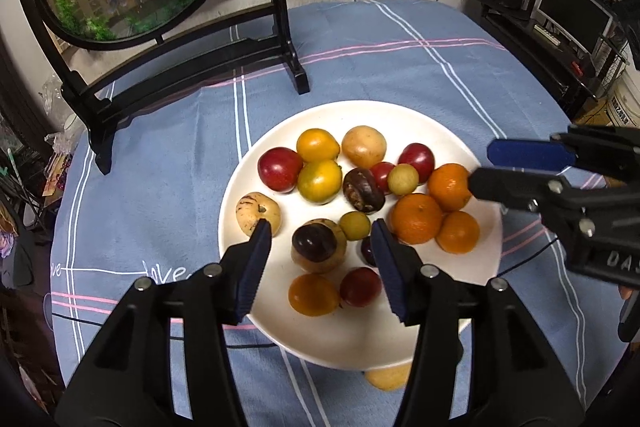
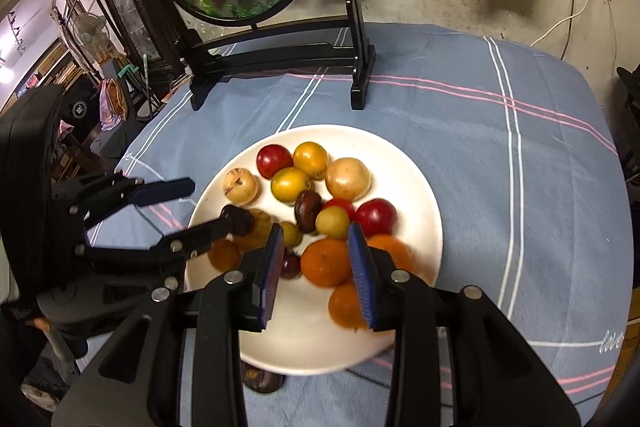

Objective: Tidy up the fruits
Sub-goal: 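Withdraw both tools from the plate back toward the last fruits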

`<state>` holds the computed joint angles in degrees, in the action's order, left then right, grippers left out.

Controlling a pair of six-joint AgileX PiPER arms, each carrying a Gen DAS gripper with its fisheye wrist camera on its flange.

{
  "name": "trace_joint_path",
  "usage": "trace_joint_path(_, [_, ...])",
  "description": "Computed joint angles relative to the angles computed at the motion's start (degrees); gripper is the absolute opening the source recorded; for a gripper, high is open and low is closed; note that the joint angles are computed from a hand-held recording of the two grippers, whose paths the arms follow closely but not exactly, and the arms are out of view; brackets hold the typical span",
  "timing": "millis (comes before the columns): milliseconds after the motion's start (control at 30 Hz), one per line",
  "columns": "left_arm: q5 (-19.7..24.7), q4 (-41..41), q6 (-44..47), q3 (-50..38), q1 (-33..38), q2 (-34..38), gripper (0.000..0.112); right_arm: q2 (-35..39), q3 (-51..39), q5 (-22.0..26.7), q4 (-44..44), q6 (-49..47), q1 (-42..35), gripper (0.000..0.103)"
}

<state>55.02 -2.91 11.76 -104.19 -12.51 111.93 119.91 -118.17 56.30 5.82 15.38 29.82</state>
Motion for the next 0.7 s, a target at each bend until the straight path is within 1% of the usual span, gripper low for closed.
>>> trace_joint_path(100, [-1.04, -0.12, 0.11, 2.84, 0.22, -2.76, 0.058, -4.84, 6.76, -2.89, -2.0, 0.93, 1.53, 0.035])
trace_joint_path(133, [-1.46, -0.28, 0.21, 4.08, 0.46, -3.85, 0.06, -6.34, 8.82, -3.65, -2.83, 1.45, 2.11, 0.039])
trace_joint_path(167, [-1.91, -0.5, 0.17, 5.54, 0.83, -5.11, 0.061, -7.96, 11.12, -4.72, -4.29, 2.51, 2.89, 0.056])
trace_joint_path(200, [-2.45, -0.82, 0.16, 7.07, 1.27, -6.33, 0.064, -10.67, 15.16, -7.17, -6.35, 4.1, 4.09, 0.063])
trace_joint_path(267, [-3.68, -1.44, 0.28, 10.4, 2.33, -8.74, 0.066, -13.6, 19.72, -9.28, -5.62, 3.6, 5.05, 0.063])
trace_joint_path(367, [-4.95, -2.59, 0.89, 14.98, 3.92, -11.64, 0.069, -16.32, 25.29, -10.54, -8.56, 7.09, 7.67, 0.063])
trace_joint_path(467, [-6.43, -5.2, 2.88, 21.72, 6.14, -15.68, 0.072, -18.17, 31.63, -12.4, -8.54, 9.63, 9.64, 0.063])
trace_joint_path(533, [-7.09, -7.26, 4.85, 27.26, 7.88, -18.64, 0.073, -17.99, 34.54, -12.83, -8.72, 11.21, 11.11, 0.063])
trace_joint_path(600, [-6.9, -8.77, 6.52, 30.89, 9.34, -20.1, 0.074, -17.28, 36.43, -13.36, -9.74, 12.76, 12.71, 0.063])
trace_joint_path(700, [-6.73, -9.32, 7.68, 35.35, 10.94, -21.35, 0.074, -14.47, 35.39, -12.9, -11.47, 13.65, 14.38, 0.063])
